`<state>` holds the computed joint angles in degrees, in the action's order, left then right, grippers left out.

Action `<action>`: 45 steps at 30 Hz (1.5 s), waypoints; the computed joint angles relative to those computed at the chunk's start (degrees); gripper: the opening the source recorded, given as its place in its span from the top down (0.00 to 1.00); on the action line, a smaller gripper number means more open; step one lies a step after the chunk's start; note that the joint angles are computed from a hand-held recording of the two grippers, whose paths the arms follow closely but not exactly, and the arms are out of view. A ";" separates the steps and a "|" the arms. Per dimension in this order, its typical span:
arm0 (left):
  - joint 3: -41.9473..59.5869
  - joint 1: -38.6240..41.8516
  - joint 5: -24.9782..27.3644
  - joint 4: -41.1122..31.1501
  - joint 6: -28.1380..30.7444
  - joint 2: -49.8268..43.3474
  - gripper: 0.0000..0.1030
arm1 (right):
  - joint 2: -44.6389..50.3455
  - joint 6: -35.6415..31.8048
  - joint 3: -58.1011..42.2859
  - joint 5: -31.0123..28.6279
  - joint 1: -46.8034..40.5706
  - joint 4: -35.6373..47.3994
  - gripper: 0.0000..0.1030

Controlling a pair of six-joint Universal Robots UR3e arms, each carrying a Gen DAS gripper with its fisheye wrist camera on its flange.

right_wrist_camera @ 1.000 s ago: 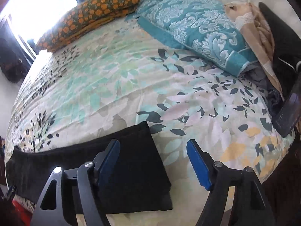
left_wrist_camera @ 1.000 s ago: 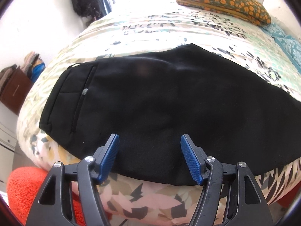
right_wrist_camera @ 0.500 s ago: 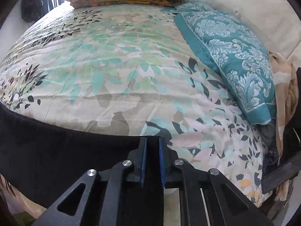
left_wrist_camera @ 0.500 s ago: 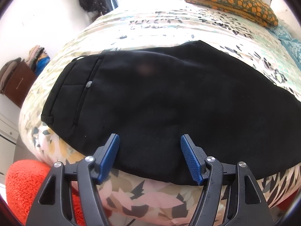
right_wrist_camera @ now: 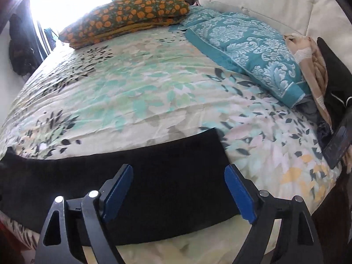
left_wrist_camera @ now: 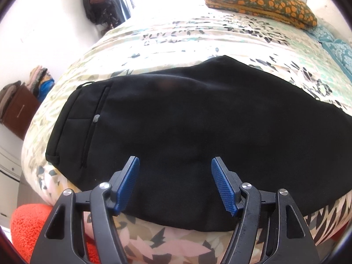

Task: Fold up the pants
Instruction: 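Open the right tool and hold both tools above the folded trousers, then move the right tool to the stacked hems of the black trousers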

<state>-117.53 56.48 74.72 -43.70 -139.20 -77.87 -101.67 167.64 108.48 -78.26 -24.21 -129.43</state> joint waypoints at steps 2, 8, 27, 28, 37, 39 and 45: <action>3.30 -1.03 4.17 0.15 -3.13 -4.66 0.31 | -1.28 3.59 4.04 -0.26 7.45 -2.23 0.14; 11.16 5.67 3.97 -5.94 -8.03 -8.09 0.29 | 12.18 10.67 6.55 -14.21 28.88 -12.29 0.10; 20.93 8.84 0.17 0.34 -12.48 -20.76 0.24 | 12.44 12.64 12.87 -14.10 27.42 -23.62 0.00; 21.59 8.28 0.41 0.96 -12.48 -21.05 0.24 | 12.50 12.63 12.84 -14.18 27.47 -23.68 0.00; 20.07 8.94 -0.27 2.47 -11.41 -19.36 0.24 | 12.88 13.30 12.70 -15.19 28.22 -24.26 0.00; 20.11 9.14 -0.45 2.05 -11.48 -19.24 0.24 | 12.69 13.14 13.18 -15.18 28.16 -24.86 0.00; 19.63 9.72 -2.02 1.41 -10.99 -18.42 0.24 | 12.17 12.74 12.17 -15.03 28.17 -22.65 0.00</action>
